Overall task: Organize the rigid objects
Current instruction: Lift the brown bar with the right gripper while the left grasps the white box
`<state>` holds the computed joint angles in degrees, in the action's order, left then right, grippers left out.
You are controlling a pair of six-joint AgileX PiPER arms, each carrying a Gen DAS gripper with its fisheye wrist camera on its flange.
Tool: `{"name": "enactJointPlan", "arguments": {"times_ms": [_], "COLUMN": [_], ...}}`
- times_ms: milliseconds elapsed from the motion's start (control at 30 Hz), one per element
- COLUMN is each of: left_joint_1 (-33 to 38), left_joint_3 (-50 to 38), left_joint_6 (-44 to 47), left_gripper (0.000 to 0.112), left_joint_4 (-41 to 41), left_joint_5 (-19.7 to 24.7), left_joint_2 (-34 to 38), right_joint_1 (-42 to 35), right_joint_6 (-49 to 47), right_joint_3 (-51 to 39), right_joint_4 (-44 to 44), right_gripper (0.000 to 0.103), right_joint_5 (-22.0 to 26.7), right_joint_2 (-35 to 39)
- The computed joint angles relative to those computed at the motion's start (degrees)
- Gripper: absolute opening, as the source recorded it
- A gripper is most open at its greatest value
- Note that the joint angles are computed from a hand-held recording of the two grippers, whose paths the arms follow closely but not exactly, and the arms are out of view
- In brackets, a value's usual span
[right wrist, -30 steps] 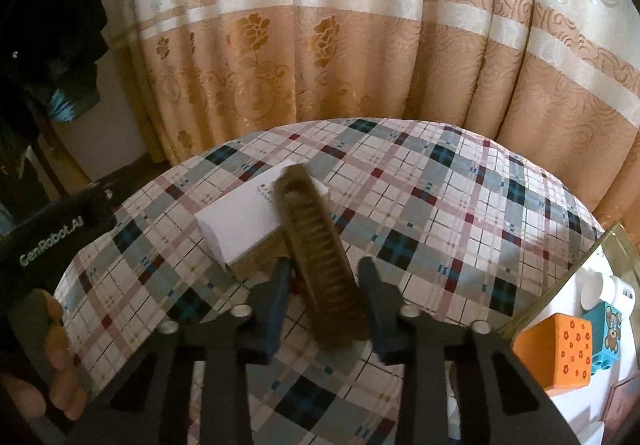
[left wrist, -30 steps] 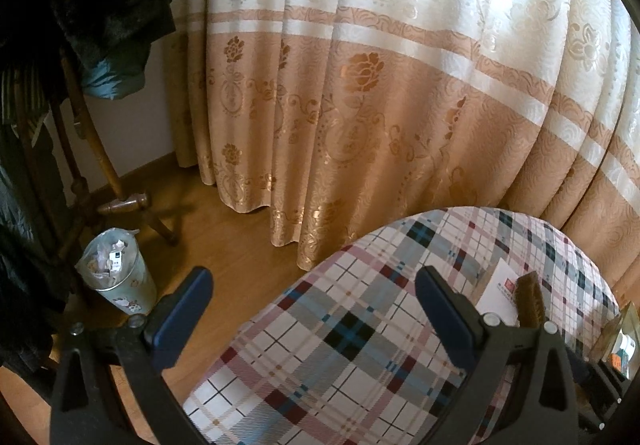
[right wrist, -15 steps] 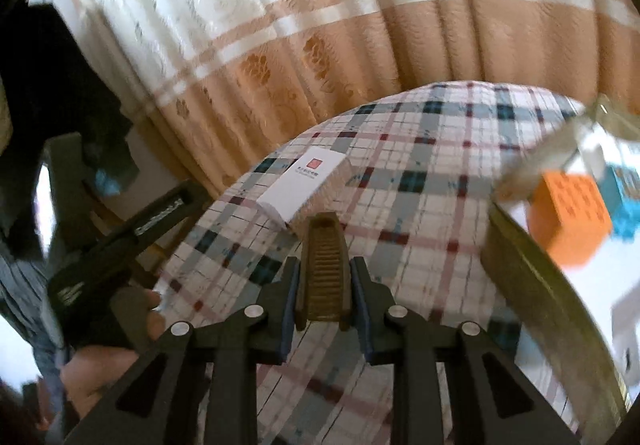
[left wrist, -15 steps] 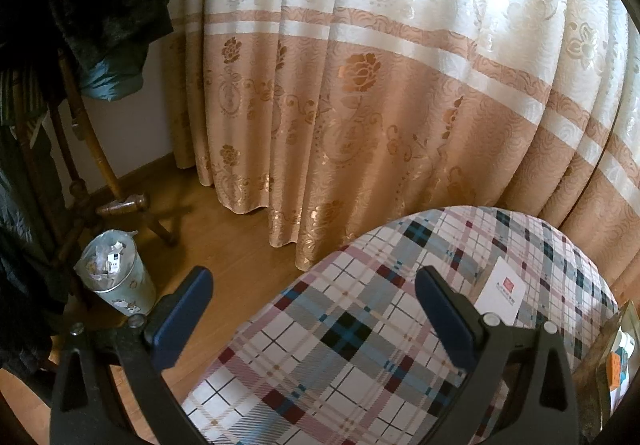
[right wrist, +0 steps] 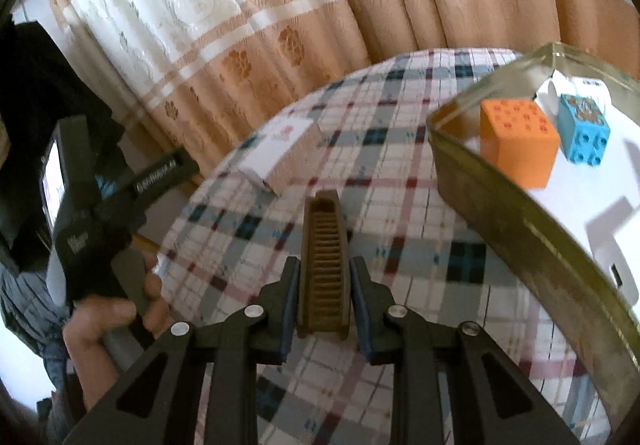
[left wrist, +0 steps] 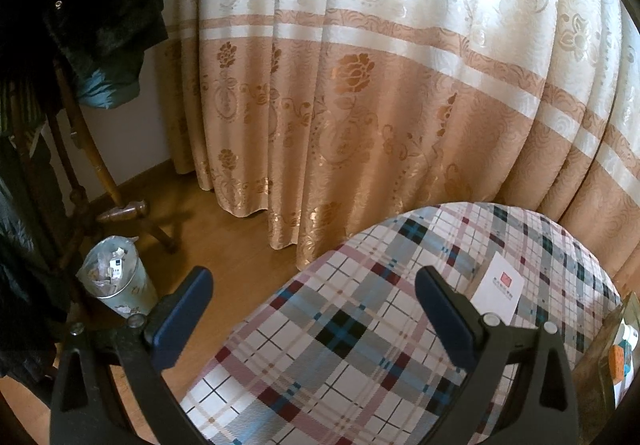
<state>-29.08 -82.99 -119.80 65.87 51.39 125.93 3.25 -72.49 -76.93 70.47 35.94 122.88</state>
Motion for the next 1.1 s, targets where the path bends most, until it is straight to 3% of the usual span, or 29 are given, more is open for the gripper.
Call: {"name": "enactJointPlan", "arguments": {"times_ms": [300, 367, 567, 633, 767, 933, 1100], "left_joint_1": [-0.02, -0.04, -0.05, 0.0, 0.09, -1.5, -3.48], "left_joint_3": [0.53, 0.28, -0.95, -1.88, -3.96, -2.87, -13.12], "left_joint_6": [0.18, 0.52, 2.68, 4.73, 11.07, 12.0, 29.72], "left_gripper": [0.102, 0.102, 0.102, 0.102, 0.102, 0.102, 0.102], "left_joint_4": [0.29, 0.01, -0.95, -1.66, -3.15, 2.0, -1.16], "left_joint_5": [-0.21, -0.1, -0.02, -0.79, -4.06, -7.63, -3.88], "left_joint_2": [-0.26, -0.16, 0.35, 0.82, 1.75, 0.76, 5.87], "right_joint_1": [5.06, 5.8, 5.52, 5.06, 4.0, 1.1, -1.83], "right_joint_6": [6.61, 6.97, 4.61, 4.62, 3.19, -14.06, -25.71], "right_joint_3": [-3.67, -4.27, -4.66, -4.95, -5.25, 2.42, 8.21], "right_joint_4": [-8.78, -9.42, -6.69, -6.08, -4.49, 11.1, 24.88], "right_gripper": [0.028, 0.033, 0.036, 0.03, 0.029, 0.028, 0.027], "right_joint_5": [-6.73, -7.42, -6.56, -5.81, -3.56, -2.53, -0.42], "right_joint_2": [1.42, 1.74, 2.34, 2.67, 3.08, -1.13, -4.01]}}
